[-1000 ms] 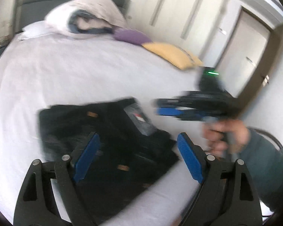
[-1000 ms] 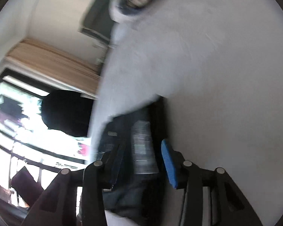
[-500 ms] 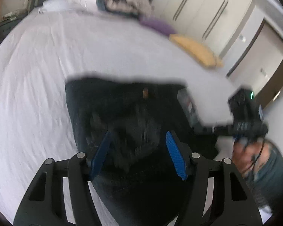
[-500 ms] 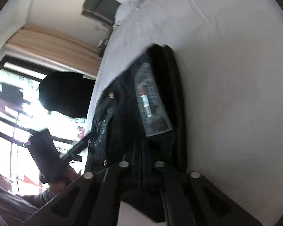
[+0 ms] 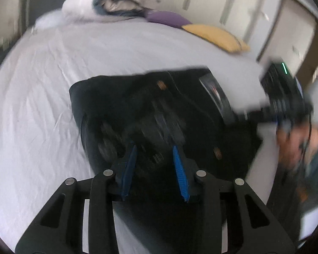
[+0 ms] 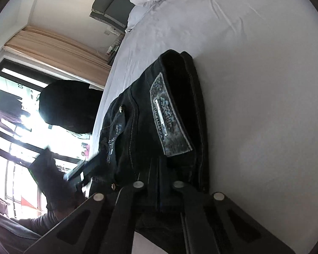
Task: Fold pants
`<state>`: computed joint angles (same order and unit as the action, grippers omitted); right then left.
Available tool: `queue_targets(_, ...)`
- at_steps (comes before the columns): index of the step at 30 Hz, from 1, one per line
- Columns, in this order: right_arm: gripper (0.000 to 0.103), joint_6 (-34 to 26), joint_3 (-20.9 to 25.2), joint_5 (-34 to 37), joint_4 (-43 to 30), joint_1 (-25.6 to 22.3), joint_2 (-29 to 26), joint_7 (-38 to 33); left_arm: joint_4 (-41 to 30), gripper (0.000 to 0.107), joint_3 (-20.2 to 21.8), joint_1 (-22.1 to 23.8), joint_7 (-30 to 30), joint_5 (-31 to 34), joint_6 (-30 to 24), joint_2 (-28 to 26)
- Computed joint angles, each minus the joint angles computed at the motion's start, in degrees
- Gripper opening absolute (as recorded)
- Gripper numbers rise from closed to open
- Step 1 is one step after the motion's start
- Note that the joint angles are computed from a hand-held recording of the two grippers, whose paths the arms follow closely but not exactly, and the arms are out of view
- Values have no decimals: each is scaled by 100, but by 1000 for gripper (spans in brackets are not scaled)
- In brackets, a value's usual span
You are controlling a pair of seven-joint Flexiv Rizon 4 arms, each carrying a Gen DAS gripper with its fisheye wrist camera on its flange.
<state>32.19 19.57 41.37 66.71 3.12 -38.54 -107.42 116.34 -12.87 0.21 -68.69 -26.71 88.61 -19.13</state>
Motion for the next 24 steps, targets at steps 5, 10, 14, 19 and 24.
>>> queue_targets(5, 35, 43, 45, 12, 187, -54, 301, -170, 892, 39, -894, 426, 938, -518, 322, 623)
queue_targets(10, 79, 369, -30, 419, 162, -219, 517, -258, 1309, 86, -2136, 1168, 2336, -2994, 279, 1268)
queue_targets(14, 79, -75, -188, 78, -339, -82, 151, 176, 937, 89, -1679, 1158, 1614, -3492, -87, 1081)
queue_targets(19, 70, -640, -305, -475, -926, 111, -390, 813, 293, 89, -733, 1032, 129, -2308, -1348, 567)
queue_targets(24, 69, -1105, -235, -701, -1513, 191, -755, 1003, -124, 89, -598, 946, 285, -3077, -1998, 143)
